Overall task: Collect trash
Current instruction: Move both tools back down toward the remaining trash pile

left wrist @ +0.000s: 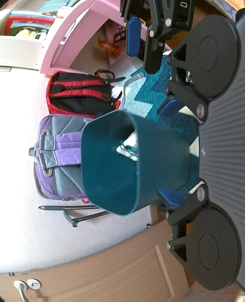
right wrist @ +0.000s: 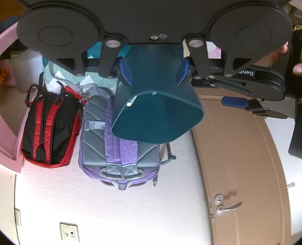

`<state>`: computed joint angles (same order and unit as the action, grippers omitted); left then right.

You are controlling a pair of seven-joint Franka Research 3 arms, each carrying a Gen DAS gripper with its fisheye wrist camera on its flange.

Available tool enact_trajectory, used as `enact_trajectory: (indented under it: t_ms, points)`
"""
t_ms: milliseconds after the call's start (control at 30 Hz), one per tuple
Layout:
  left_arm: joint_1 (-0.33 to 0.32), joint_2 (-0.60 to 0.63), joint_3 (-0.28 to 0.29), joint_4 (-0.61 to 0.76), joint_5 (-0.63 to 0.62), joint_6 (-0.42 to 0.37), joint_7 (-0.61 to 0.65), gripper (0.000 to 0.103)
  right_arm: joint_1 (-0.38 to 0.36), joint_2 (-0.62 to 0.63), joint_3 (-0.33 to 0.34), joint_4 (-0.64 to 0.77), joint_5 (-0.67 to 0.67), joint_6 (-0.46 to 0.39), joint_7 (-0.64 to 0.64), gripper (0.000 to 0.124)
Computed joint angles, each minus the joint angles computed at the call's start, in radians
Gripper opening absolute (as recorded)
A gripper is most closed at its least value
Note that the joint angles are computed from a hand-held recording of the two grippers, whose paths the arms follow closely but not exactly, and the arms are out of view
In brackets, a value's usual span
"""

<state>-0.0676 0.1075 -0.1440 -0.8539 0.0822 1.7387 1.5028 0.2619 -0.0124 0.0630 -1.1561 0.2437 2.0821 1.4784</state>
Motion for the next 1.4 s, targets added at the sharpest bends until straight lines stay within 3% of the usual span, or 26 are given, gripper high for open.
enact_trajectory:
  t_ms: [267, 367, 533, 733, 900, 1067, 1200, 1400]
  points:
    - [0.011, -0.306, 0.036, -0.518, -0.135, 0.199, -0.008, 0.096, -0.005, -0.217, -0.015, -0.363, 0.093, 0.078, -0.100, 0.053]
    - [0.002, -0.405, 0.047, -0.717, -0.146, 0.309, -0.032, 0.101, -0.006, -0.264, -0.020, -0.475, 0.120, 0.084, -0.114, 0.054]
    - [-0.018, -0.472, 0.072, -0.938, -0.161, 0.393, -0.050, 0.101, -0.017, -0.302, -0.011, -0.647, 0.110, 0.080, -0.089, 0.054]
    - [-0.013, -0.452, 0.075, -1.101, -0.124, 0.410, -0.061, 0.101, -0.015, -0.296, -0.002, -0.840, 0.101, 0.112, -0.087, 0.054]
    - [-0.028, -0.408, 0.078, -1.205, -0.141, 0.424, 0.007, 0.101, -0.017, -0.251, 0.007, -0.945, 0.106, 0.114, -0.001, 0.053]
    - [-0.045, -0.329, 0.074, -1.242, -0.171, 0.416, 0.172, 0.101, -0.018, -0.163, 0.002, -0.996, 0.124, 0.092, 0.089, 0.053]
    - [-0.045, -0.265, 0.054, -1.278, -0.166, 0.455, 0.292, 0.101, -0.019, -0.078, -0.001, -1.011, 0.124, 0.079, 0.163, 0.053]
    - [-0.034, -0.161, 0.025, -1.327, -0.179, 0.515, 0.364, 0.100, -0.016, 0.027, -0.006, -1.018, 0.151, 0.078, 0.213, 0.053]
